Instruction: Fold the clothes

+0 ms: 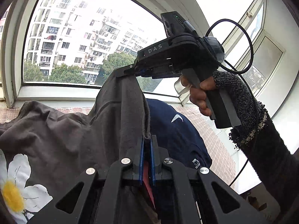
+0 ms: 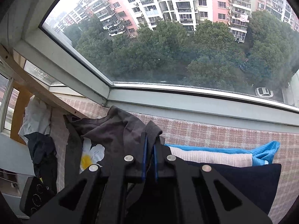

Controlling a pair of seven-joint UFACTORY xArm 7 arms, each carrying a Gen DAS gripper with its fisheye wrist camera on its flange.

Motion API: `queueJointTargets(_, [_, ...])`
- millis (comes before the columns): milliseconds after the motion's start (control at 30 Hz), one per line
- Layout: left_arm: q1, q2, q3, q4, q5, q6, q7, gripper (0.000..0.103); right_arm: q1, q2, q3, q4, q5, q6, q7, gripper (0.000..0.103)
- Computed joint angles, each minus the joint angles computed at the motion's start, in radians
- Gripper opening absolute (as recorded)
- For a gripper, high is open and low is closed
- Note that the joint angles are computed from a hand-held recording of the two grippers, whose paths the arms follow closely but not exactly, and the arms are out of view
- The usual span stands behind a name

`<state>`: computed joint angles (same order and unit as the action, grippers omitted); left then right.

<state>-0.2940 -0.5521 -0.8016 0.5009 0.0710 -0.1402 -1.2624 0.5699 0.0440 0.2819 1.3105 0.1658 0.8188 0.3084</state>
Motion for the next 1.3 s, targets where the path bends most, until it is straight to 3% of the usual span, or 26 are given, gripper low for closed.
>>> queueJointTargets(200, [0.041,-0.106,-0.133,-0.134,-0.099,-0.109,-0.159,0.002,0.088,0.133,0.021,0.147,-0.202,0.089,0.105,0.006])
queueJointTargets(467, [-0.005,-0.153,-0.155,-0.240,-0.120,-0.138,-0.271,0.002,0.189,0.267,0.014,0.266,-0.263,0.157,0.126,0.006])
queueJointTargets(600, [-0.070,-0.239,-0.083,-0.233,-0.060,0.104,-0.255,0.008,0.225,0.303,-0.001,0.306,-0.297,0.186,0.134,0.006])
queueJointTargets(667, [-0.072,-0.215,-0.034,-0.230,-0.020,0.127,-0.233,0.037,0.231,0.312,-0.006,0.315,-0.299,0.192,0.137,0.006])
queueJointTargets(700, [-0.069,-0.188,-0.008,-0.225,0.004,0.121,-0.215,0.040,0.232,0.313,-0.008,0.317,-0.298,0.193,0.137,0.006])
queueJointTargets(833, [-0.127,-0.077,0.105,-0.154,0.106,0.286,-0.093,0.043,0.225,0.299,-0.012,0.308,-0.291,0.191,0.130,0.006])
queueJointTargets(967, [-0.171,0.064,0.226,-0.127,0.141,0.205,0.012,0.045,0.207,0.274,-0.011,0.282,-0.274,0.180,0.118,0.006])
queueJointTargets(1033, [-0.222,0.128,0.294,-0.124,0.126,0.143,0.066,0.039,0.199,0.268,-0.009,0.275,-0.265,0.177,0.113,0.006])
queueJointTargets(1067, [-0.260,0.160,0.339,-0.122,0.112,0.114,0.099,0.017,0.196,0.267,-0.007,0.272,-0.260,0.175,0.108,0.006])
queueJointTargets(1100, [-0.309,0.177,0.383,-0.131,0.072,0.078,0.128,0.003,0.195,0.268,-0.004,0.270,-0.255,0.173,0.102,0.006])
queueJointTargets(1300, [-0.325,0.026,0.285,-0.226,-0.034,0.047,0.027,0.004,0.198,0.288,0.010,0.265,-0.225,0.162,0.066,0.006])
